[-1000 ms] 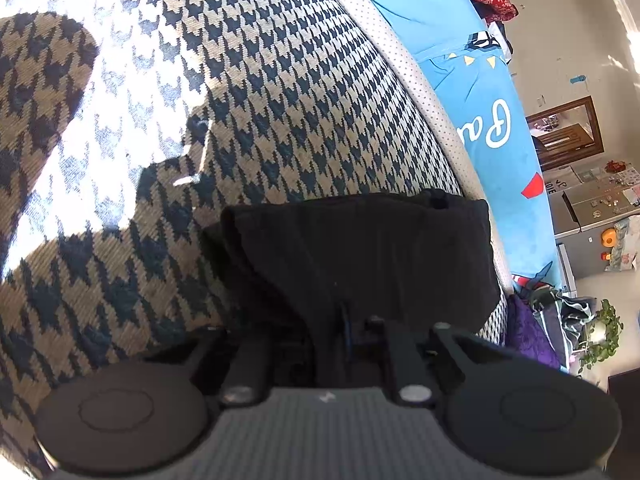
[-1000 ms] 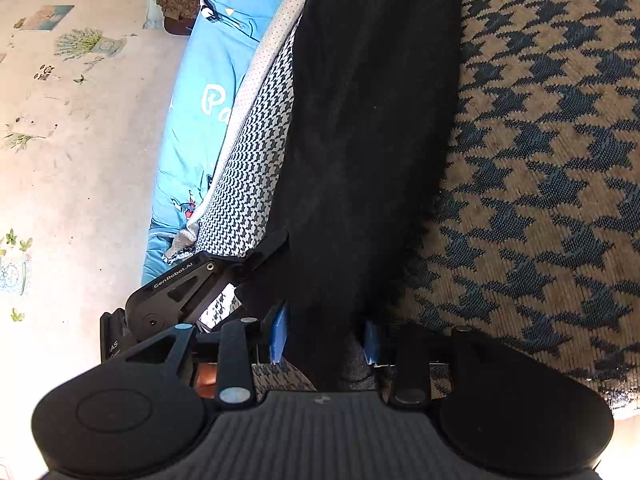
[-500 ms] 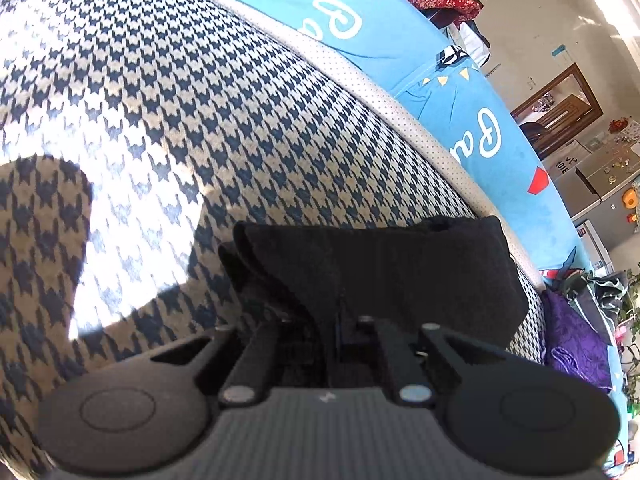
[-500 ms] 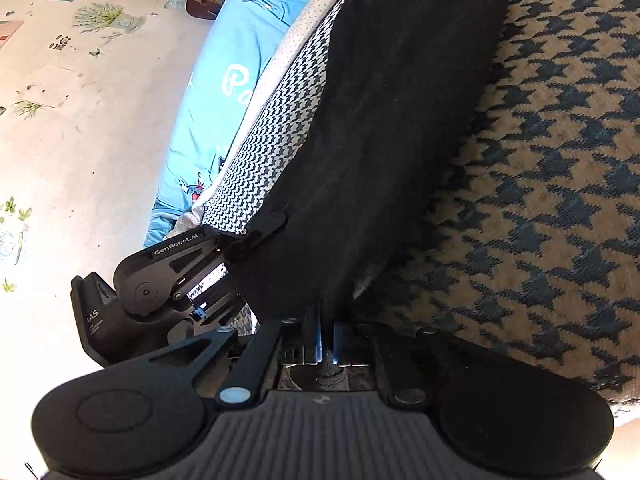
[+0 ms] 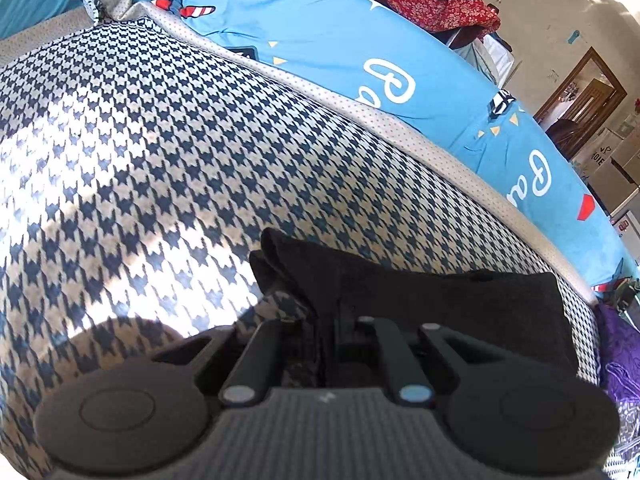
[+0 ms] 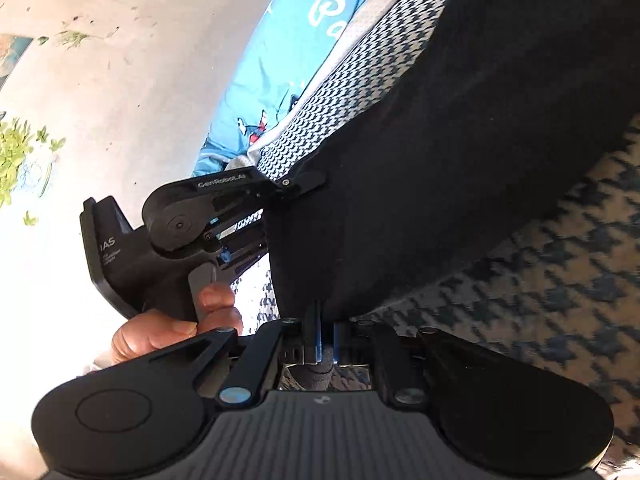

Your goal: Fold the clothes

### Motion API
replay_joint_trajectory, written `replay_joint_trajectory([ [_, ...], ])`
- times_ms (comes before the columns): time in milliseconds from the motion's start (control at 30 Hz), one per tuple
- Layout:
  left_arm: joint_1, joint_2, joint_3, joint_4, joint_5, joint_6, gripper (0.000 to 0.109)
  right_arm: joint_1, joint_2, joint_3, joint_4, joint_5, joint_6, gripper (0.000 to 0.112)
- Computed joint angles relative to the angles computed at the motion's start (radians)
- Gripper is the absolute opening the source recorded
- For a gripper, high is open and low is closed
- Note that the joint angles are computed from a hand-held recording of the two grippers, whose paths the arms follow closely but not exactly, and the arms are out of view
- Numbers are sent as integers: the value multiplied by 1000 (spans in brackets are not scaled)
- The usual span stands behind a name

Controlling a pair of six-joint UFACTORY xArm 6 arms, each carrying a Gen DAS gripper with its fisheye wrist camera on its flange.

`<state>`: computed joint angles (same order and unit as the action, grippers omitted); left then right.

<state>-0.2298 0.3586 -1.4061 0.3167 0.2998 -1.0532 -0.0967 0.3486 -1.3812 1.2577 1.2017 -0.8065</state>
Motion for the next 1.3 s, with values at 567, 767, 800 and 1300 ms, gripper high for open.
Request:
replay_joint_trajectory([
  [567,-28,-14,-57,501,245,-371,72,3,22,-43,-144,-14,-60,37],
  [767,-57,40,-109,387,175,-216,77,-26,4,-38,-113,-125,-93,39],
  [800,-63,52,-120,359,169,-185,77,-37,7,-41,-113,-143,-88,39],
  [1300,-122,172,-249,171,170,42,90,-179,222,-371,-192,-232,102,40],
])
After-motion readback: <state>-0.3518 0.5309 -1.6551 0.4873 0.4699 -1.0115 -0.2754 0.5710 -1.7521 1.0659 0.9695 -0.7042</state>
